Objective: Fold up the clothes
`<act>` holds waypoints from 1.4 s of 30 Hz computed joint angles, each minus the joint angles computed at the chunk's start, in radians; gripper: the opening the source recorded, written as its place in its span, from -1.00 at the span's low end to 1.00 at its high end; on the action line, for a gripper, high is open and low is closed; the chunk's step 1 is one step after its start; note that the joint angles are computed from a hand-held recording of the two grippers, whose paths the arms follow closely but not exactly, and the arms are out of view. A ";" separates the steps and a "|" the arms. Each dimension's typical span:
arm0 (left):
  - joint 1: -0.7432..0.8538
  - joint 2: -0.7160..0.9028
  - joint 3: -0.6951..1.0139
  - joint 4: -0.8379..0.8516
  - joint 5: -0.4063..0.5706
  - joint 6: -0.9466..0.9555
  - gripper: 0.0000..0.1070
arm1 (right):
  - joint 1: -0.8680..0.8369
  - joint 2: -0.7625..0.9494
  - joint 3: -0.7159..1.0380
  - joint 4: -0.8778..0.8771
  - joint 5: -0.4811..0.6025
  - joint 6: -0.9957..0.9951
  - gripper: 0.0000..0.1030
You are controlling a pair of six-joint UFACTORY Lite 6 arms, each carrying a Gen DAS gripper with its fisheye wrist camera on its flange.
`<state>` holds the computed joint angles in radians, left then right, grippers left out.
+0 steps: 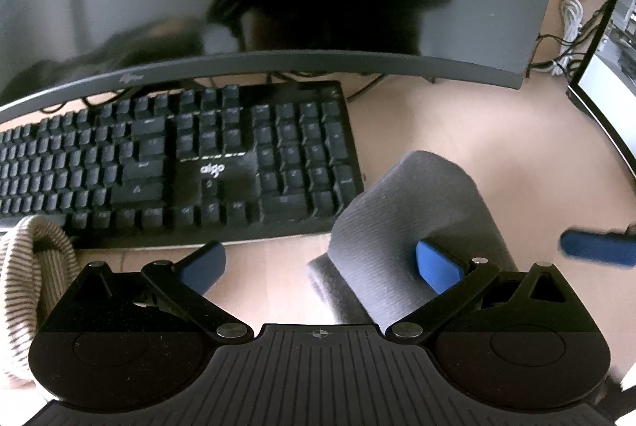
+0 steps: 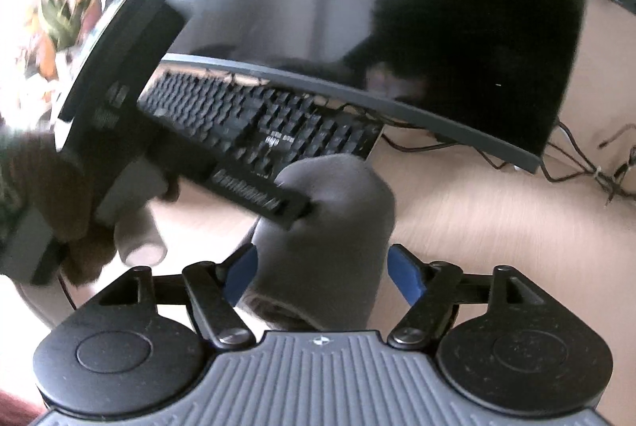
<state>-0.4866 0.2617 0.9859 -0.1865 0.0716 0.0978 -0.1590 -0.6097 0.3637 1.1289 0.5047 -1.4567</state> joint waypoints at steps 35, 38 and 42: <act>0.152 0.040 0.003 -0.909 0.026 0.986 0.93 | 0.228 0.199 0.109 0.087 -0.066 0.058 -0.19; 0.160 0.062 0.025 -0.936 0.034 1.014 0.93 | 0.247 0.236 0.138 0.104 -0.081 0.039 -0.21; 0.174 0.096 0.056 -0.980 0.044 1.061 0.93 | 0.276 0.296 0.170 0.158 -0.109 -0.013 -0.20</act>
<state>-0.3124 0.3578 1.0420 -1.1666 0.1156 1.1584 0.1170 -0.3136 0.5342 1.2870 0.3957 -1.4697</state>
